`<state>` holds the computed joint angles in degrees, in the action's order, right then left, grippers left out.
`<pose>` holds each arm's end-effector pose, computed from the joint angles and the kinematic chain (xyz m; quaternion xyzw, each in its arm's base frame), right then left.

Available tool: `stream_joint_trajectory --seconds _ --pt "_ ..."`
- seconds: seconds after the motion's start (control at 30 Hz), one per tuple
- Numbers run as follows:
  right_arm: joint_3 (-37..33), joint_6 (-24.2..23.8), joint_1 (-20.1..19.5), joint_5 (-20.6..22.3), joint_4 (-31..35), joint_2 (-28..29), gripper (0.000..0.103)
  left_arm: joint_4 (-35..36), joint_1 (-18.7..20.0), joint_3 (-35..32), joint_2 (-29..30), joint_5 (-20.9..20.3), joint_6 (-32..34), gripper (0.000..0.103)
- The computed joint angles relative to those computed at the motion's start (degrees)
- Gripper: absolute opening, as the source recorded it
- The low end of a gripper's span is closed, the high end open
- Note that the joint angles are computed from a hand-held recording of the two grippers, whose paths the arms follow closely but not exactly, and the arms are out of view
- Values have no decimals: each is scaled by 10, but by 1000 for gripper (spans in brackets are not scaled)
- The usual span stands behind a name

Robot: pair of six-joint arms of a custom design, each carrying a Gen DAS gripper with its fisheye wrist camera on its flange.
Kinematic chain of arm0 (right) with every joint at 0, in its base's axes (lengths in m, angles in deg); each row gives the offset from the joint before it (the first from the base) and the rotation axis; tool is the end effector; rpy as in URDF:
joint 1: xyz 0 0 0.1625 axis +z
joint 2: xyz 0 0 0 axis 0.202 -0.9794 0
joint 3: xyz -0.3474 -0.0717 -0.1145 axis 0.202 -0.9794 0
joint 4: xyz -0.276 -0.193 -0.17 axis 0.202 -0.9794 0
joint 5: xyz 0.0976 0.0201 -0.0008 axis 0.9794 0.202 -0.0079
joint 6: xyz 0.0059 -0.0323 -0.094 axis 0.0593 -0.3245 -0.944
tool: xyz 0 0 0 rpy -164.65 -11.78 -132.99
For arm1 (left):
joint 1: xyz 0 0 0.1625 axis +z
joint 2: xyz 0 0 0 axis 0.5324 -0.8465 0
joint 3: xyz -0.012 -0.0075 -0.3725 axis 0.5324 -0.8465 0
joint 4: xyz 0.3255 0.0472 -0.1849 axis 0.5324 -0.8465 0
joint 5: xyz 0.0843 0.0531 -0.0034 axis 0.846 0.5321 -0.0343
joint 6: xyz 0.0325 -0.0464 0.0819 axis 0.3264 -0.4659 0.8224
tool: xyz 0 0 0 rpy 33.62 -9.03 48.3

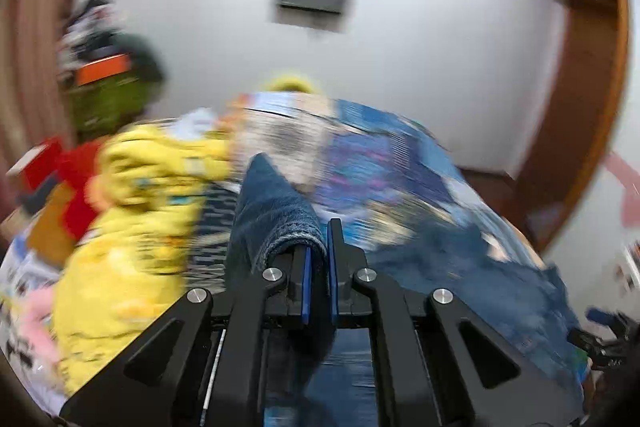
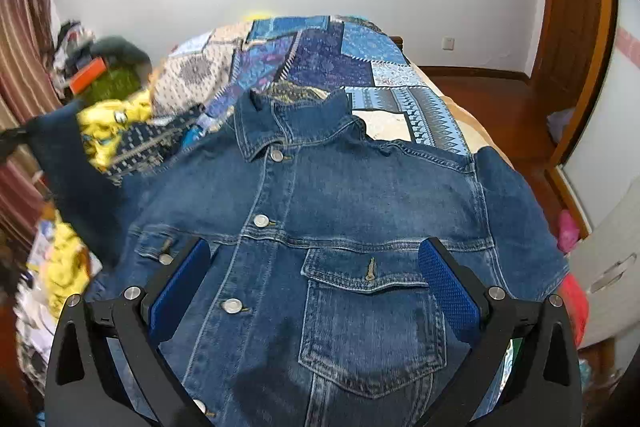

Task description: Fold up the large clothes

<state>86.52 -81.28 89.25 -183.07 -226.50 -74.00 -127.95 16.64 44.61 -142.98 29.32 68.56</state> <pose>0.2087 -0.5782 0.2193 0.2593 -0.9024 0.2594 0.2263 -0.1872 -0.5520 0.2432 0.0559 0.8019 -0.5004 0.3217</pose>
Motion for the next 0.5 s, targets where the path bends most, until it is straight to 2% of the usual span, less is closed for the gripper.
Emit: stream_joint_trajectory --seconds 0.13,0.2,0.33,0.43,0.5 --pt "17 -5 -10 18 -1 -24 103 118 11 -64 76 -89 -44 6" --pt "26 -8 -16 19 -5 -35 103 180 18 -89 107 -119 -73 6" --pt "35 -2 -33 26 3 -55 103 295 29 -135 164 -157 -136 6" --pt "40 11 -47 32 13 -69 103 350 34 -141 177 -180 -186 6" --pt "44 19 -56 36 19 -78 103 352 30 -125 170 -186 -207 6"
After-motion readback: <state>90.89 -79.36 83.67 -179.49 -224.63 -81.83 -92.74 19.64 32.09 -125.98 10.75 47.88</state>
